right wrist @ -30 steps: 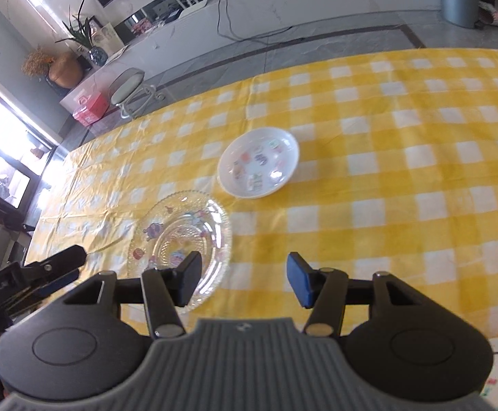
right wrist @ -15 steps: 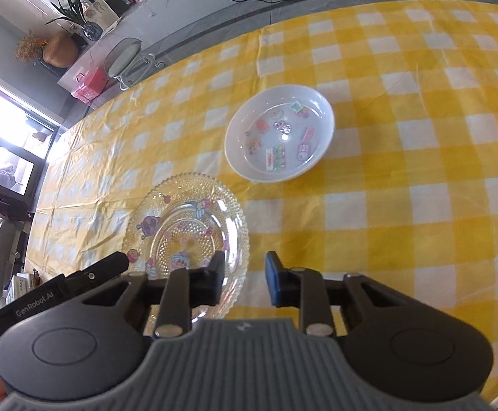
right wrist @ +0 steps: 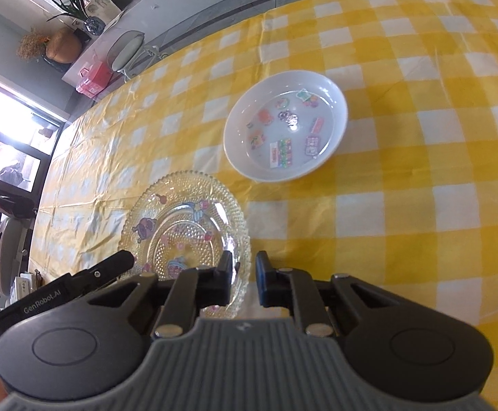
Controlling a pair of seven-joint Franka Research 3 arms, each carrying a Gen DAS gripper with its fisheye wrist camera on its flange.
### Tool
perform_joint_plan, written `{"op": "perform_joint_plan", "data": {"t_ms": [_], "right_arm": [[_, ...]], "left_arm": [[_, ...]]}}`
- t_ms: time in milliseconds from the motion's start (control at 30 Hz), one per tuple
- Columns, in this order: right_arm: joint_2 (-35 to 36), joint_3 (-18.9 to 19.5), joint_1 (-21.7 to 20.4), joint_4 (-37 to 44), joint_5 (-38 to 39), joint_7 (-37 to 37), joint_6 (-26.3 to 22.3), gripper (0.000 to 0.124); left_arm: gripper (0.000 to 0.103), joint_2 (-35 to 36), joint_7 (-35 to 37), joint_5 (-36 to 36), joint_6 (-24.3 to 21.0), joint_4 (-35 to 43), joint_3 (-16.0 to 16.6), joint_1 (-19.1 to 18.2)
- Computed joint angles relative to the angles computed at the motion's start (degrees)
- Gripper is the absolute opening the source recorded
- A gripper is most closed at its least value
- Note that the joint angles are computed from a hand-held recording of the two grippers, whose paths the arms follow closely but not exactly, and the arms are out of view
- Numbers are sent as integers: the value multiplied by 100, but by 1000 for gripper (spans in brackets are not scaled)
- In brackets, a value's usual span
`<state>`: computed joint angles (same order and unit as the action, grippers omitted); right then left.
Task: Organize plates and bowls
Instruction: 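Move the left gripper to the clear glass plate and grasp its rim, then carry the glass plate with the left gripper onto the painted plate, open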
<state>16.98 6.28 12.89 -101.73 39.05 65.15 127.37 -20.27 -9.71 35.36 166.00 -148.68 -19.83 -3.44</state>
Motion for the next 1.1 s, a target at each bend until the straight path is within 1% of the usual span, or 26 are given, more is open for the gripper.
{"op": "perform_joint_plan", "data": {"t_ms": [33, 100, 133, 200, 267, 367, 533, 600, 700, 867, 1100], "right_arm": [[-3, 5, -3, -7, 10, -20, -15, 8], [-8, 8, 5, -12, 5, -51, 7, 8], [-9, 7, 8, -12, 3, -58, 14, 8], [0, 7, 14, -6, 0, -62, 26, 8], [-13, 3, 15, -20, -5, -64, 46, 7], [-38, 4, 27, -38, -26, -66, 67, 7], [-78, 1, -21, 0, 96, -55, -51, 6], [-126, -6, -38, 0, 134, -64, -85, 6], [-279, -24, -54, -49, 171, -147, -78, 6], [-622, -104, -132, -193, 340, -278, -146, 6], [-1288, -366, -351, -661, 685, -539, -343, 6]], "left_arm": [[25, 17, 38, 33, -1, 18, -1, 4], [15, 43, 92, 42, -156, 76, -17, -20], [14, 48, 111, 78, -191, 87, -16, -24], [12, 22, 41, 177, -126, 50, -29, 6], [12, 3, 24, 190, -79, 19, -9, -6], [12, -41, 61, 126, -149, 5, 9, -64], [12, -182, -8, -12, -109, -79, 30, -105], [12, -235, -16, -43, -162, -55, -14, -109], [12, -345, -27, -49, -328, 43, -91, -131], [12, -496, 17, -139, -713, 320, -171, -306], [12, -419, -61, -42, -1192, 937, -390, -537]]}}
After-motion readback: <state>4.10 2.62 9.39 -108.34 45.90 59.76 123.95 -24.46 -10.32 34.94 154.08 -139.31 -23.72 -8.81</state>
